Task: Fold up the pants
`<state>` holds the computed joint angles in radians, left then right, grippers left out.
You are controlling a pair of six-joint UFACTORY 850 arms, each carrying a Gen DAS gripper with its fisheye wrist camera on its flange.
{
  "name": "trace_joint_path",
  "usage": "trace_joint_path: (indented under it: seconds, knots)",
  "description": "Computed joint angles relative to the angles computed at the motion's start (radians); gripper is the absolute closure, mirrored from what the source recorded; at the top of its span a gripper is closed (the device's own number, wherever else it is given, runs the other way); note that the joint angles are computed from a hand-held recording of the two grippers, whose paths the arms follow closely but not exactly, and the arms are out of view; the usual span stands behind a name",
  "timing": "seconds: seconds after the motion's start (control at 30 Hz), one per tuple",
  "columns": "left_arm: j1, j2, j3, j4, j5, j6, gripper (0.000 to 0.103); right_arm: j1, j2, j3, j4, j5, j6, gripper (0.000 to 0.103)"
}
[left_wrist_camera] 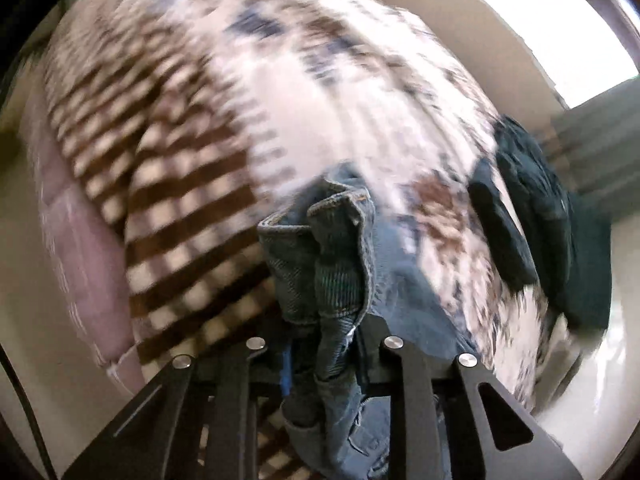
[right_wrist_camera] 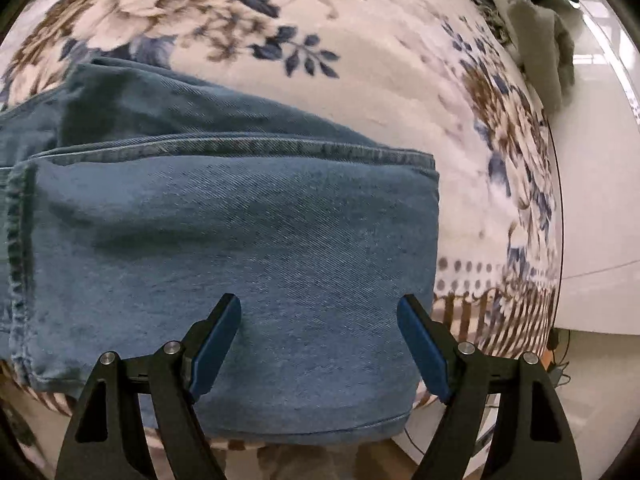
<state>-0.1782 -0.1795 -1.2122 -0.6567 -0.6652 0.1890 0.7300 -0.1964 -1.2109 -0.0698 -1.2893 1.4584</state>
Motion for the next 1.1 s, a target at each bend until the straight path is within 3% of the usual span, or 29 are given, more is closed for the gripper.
trace_joint_path:
  seconds: [0.27,0.4,0.5,0.63,0.93,1.1]
  knots:
    - [-0.176,0.095,-0.038,0.128,0.02,0.074,0.087,0.03,0.088,0.047,-0.019,-0.017,0.086,0.02]
    - [-0.293,0.152,-0.029,0.174,0.018,0.103,0.087,0.042,0.147,0.111,-0.026,-0.07,0.112,0.02]
    - [-0.367,0.175,-0.012,0.09,-0.023,0.174,0.087,0.051,0.219,0.173,-0.049,-0.113,0.146,0.02]
    - [-0.5,0.182,0.002,0.127,-0.044,0.143,0.087,0.045,0.344,0.29,-0.043,-0.202,0.193,0.02]
    - [-0.762,0.1,0.048,0.342,-0.025,0.005,0.087,-0.007,0.675,0.567,0.045,-0.174,0.311,0.02]
    - [-0.834,0.014,-0.017,0.517,-0.158,-0.16,0.083,-0.038,0.782,0.631,0.057,-0.1,0.317,0.02]
